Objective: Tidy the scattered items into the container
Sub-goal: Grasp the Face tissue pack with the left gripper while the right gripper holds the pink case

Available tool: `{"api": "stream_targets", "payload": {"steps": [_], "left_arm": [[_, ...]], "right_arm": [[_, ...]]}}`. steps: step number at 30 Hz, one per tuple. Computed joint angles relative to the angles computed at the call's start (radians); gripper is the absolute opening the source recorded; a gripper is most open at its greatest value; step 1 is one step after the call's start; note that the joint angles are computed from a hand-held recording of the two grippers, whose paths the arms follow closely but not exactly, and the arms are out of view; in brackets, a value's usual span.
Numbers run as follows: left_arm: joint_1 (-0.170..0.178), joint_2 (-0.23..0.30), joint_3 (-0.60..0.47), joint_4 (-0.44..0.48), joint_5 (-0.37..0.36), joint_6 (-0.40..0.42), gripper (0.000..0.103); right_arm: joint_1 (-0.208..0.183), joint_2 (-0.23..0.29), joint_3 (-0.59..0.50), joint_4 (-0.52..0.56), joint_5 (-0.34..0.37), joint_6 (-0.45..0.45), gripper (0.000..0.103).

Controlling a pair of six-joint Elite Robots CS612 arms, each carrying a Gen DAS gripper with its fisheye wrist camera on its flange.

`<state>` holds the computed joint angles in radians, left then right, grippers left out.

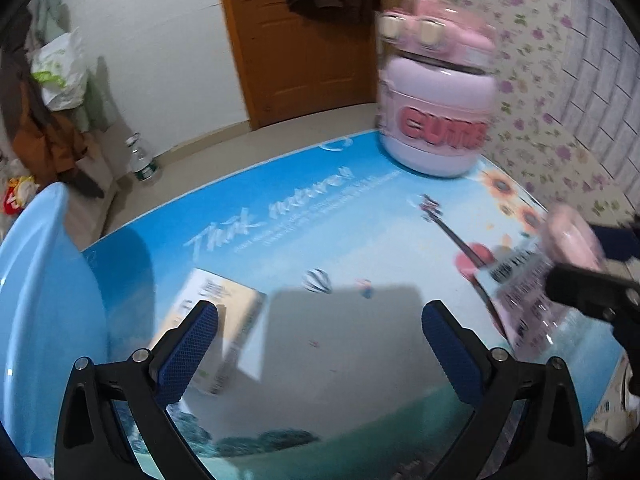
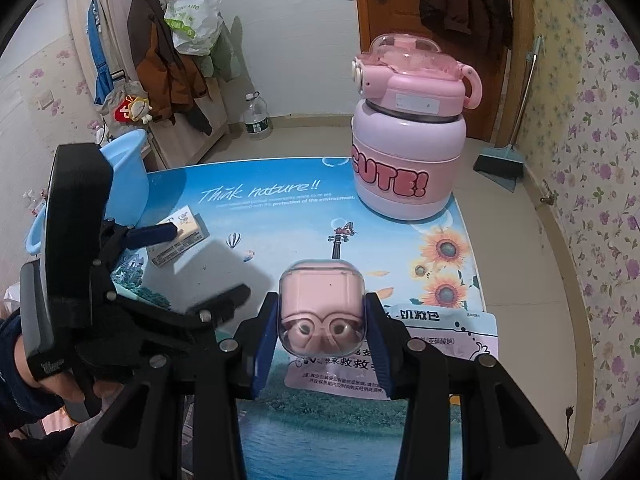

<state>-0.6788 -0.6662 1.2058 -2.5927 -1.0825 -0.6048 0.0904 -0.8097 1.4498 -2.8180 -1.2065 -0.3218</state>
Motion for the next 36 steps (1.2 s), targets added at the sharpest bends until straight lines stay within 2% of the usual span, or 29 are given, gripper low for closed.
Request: {"api": "stream_targets", "payload": {"steps": [5,8,19,23,29,34,36], "left_arm": [[0.014,-0.011,-0.001,0.066,0.029,-0.070,0.103],[0.022,-0.012,-0.005,0.096,0.017,-0.102,0.103],[0.037,-0.001,-0.023,0.142,-0.016,-0.132,0.103],[0.048,-0.005,-0.011,0.124,-0.052,-0.163,0.103],[0.042,-0.014,0.019,0.074,-0.057,-0.142,0.102],[0.035,-0.024,0.040,0.044,-0.051,-0.133,0.090],[0.033,-0.032,0.059,0.021,-0.051,-0.136,0.076]], "right_arm": [[-0.004,-0.002,0.003,-0.006,-0.005,0.007,0.043],[-0.005,0.000,0.001,-0.004,-0.006,0.010,0.043],[-0.004,0.006,-0.008,0.007,-0.007,0.008,0.043],[-0.004,0.006,-0.008,0.008,-0.008,0.007,0.043],[-0.003,0.007,-0.009,0.011,-0.008,0.008,0.043],[-0.002,0.005,-0.007,0.009,-0.003,0.006,0.043],[-0.001,0.004,-0.005,0.008,-0.002,0.005,0.043]]}}
